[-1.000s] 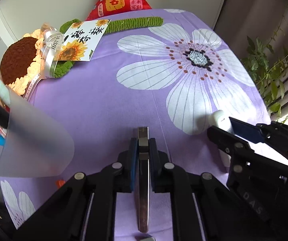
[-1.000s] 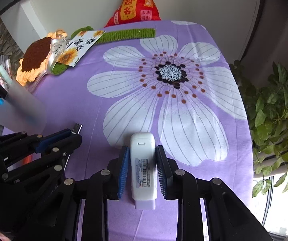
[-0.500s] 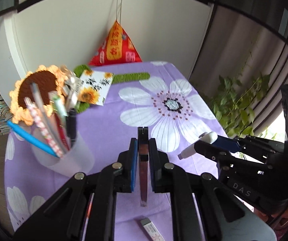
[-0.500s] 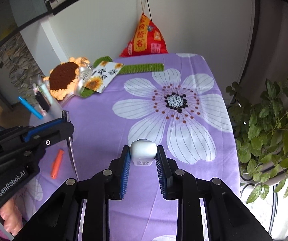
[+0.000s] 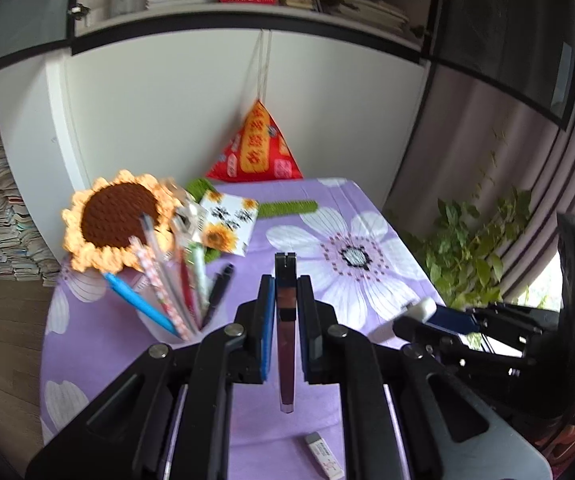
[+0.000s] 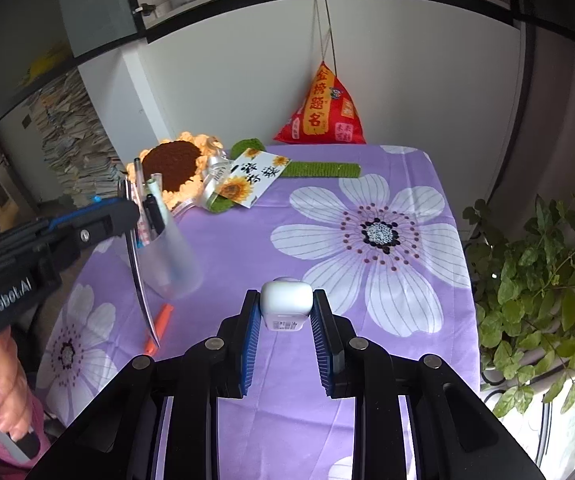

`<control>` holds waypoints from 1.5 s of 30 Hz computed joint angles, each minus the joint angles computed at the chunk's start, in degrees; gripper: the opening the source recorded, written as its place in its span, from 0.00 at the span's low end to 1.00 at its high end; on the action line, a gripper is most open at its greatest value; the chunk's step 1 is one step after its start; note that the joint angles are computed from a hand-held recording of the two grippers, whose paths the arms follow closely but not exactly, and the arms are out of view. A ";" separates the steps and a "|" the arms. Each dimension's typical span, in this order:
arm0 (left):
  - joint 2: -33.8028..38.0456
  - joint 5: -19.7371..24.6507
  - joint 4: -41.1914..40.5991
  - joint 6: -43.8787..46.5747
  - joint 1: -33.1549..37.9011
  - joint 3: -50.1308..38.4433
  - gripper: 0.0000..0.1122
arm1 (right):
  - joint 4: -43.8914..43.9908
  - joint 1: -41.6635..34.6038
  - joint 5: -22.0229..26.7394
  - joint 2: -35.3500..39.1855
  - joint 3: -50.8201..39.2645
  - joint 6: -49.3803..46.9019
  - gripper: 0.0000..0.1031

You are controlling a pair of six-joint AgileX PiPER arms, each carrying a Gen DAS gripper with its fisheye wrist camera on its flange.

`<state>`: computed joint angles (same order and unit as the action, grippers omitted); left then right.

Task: Organize stationery
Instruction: 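Lift and carry the white eraser toward the cup while the left tool carries the stapler, then drop the black stapler into the cup with the left tool while the right tool drops the eraser in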

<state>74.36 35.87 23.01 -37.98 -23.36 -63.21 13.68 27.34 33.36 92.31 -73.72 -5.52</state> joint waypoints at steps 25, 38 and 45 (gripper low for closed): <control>-2.88 -14.14 -11.39 13.60 19.27 4.82 0.08 | 3.92 10.53 6.36 11.33 -22.70 -1.10 0.26; -1.30 -18.12 -36.48 38.16 24.38 8.27 0.08 | -4.36 14.11 10.98 21.29 -33.31 4.44 0.26; -0.71 -17.72 -43.64 45.46 25.76 9.27 0.08 | -5.65 14.28 15.13 24.80 -37.25 5.31 0.26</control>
